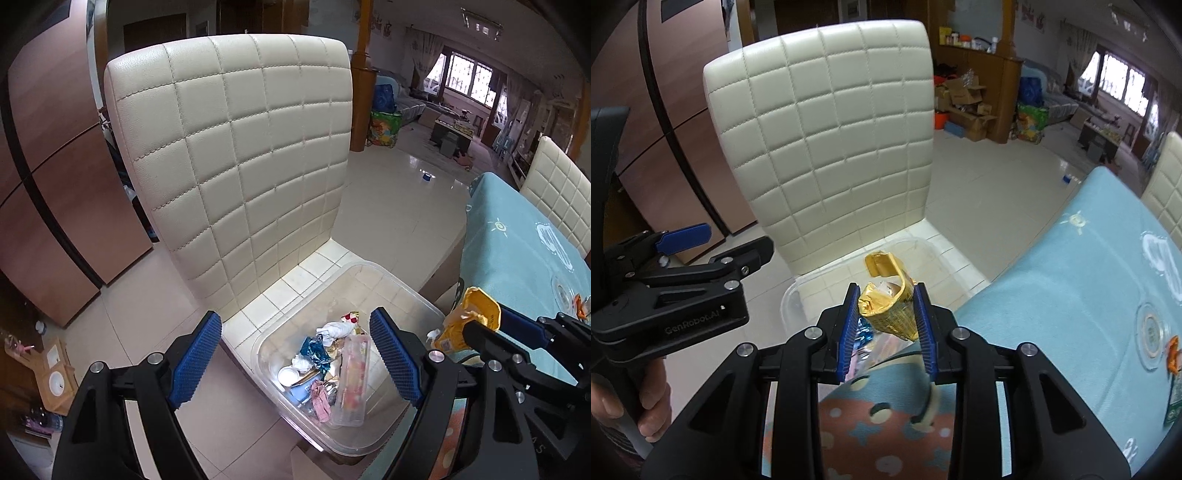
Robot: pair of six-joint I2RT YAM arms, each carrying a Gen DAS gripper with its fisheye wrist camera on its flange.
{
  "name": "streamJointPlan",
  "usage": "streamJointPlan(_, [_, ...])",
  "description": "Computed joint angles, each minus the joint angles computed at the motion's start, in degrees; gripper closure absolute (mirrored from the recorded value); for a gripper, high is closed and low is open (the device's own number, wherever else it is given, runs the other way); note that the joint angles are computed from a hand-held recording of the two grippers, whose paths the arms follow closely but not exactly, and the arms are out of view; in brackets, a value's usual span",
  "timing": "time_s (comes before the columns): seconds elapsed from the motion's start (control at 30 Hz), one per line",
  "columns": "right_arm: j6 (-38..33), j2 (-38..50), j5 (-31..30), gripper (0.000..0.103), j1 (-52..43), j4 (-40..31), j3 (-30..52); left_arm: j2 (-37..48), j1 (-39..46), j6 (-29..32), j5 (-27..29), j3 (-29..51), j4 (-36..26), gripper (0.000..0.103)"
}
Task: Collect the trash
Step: 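Carry the pink wrapper and yellow bag to the bin and open both grippers, then return both grippers to the table and grasp the green-white milk carton with the right gripper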
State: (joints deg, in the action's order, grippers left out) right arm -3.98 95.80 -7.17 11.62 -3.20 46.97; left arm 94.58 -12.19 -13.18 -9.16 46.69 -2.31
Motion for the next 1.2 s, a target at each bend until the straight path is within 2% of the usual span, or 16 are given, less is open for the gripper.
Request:
streamJointPlan(0.03, [0.52,-0.08,-0.31,0.043,-0.41,-0.38,-0.05,0.02,-0.25,0.04,-0.10,0.04,-0.04,0.023])
streamJointPlan(0.07, [1.02,-1.09,-0.20,0.039,-0.67,0.89,-1.17,-0.02,-0.58,0.13,-0.07,0.11,-0.16,0.023])
streamJointPlan(0.1, [1.05,-2.30,0.04,0.038,-1.17,2.25,-2.55,-0.11,-0.94,0.14,-0.13,0.21,-0.40,0.023])
streamJointPlan(0.43, [-0.68,-8.32,-2.48,0.039,-10.13,0.06,-5.73,-1.22,-6.73,1.15,-2.02,2.25,-2.51,0.023])
streamJointPlan(0.7, [-4.18,-15.23,-7.79,0.038,-24.38,-3.33,-8.82,-1.78,-15.93,0.31,-4.32,5.63,-6.61,0.022])
streamJointPlan(0.77, [-5.61,-17.45,-9.32,0.035,-28.53,-3.87,-9.99,-1.02,-18.65,0.06,-4.38,7.18,-7.67,0.022])
streamJointPlan(1.0, [-12.63,-22.28,-13.40,0.027,-44.26,-4.99,-12.72,5.98,-30.86,2.16,-6.50,17.20,-11.25,0.022])
streamJointPlan(1.07, [-15.10,-21.30,-15.14,0.022,-49.91,-5.52,-11.95,9.05,-33.49,2.72,-6.43,21.11,-12.22,0.022])
streamJointPlan(1.2, [-19.27,-17.15,-18.29,0.020,-59.79,-5.32,-9.51,15.86,-36.60,1.80,-4.81,29.53,-15.12,0.022])
